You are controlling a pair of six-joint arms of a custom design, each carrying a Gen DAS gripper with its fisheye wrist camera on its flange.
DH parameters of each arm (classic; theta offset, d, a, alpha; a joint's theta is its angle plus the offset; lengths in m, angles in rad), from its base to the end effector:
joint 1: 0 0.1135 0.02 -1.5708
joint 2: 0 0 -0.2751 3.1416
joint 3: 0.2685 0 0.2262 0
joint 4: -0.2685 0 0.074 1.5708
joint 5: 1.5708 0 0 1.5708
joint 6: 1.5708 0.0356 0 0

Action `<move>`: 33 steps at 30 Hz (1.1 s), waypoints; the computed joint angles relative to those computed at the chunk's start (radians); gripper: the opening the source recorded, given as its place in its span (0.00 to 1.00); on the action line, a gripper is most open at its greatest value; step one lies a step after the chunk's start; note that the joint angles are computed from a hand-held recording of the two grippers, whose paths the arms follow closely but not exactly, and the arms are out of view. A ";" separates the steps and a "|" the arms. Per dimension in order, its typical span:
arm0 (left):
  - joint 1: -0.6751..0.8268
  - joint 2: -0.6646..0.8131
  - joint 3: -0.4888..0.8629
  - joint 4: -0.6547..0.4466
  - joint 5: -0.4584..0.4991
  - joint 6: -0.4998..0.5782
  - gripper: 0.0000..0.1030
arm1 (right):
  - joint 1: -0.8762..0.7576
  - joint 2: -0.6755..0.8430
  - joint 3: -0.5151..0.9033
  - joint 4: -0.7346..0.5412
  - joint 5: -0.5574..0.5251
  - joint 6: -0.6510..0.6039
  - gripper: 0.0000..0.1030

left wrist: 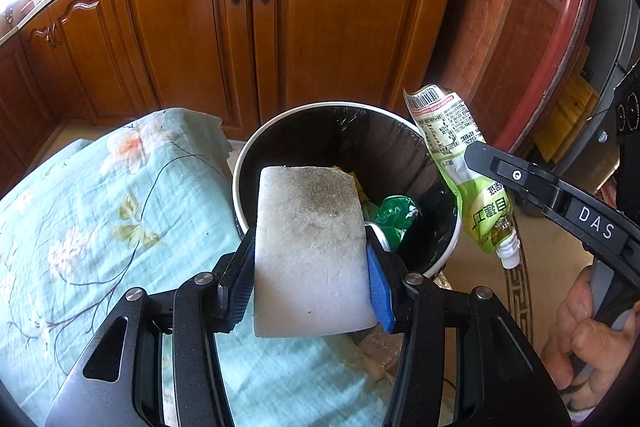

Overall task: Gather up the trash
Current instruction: 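Open both tools to drop the foam block and pouch into the bin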

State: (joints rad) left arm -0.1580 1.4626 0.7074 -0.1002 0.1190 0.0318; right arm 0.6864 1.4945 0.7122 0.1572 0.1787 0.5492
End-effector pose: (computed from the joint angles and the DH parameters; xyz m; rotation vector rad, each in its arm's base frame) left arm 0.2580 -0.0454 0.1987 0.2839 2.4115 -0.2015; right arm 0.2240 0.1754 0.2128 -0.0508 2.2286 0.4972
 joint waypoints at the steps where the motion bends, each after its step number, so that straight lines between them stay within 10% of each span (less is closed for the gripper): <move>1: -0.001 0.009 0.008 0.000 -0.004 0.001 0.47 | -0.005 0.007 0.008 -0.005 -0.005 -0.003 0.03; 24: 0.019 0.222 0.208 -0.057 0.005 0.023 0.51 | -0.062 0.201 0.199 -0.114 -0.096 -0.042 0.04; 33: 0.029 0.178 0.169 -0.040 0.006 0.020 0.67 | -0.073 0.170 0.141 -0.046 -0.115 0.003 0.39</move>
State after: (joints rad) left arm -0.1287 1.6401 0.8763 -0.1400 0.1252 0.0521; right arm 0.6133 1.6647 0.8535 0.1115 0.0634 0.5526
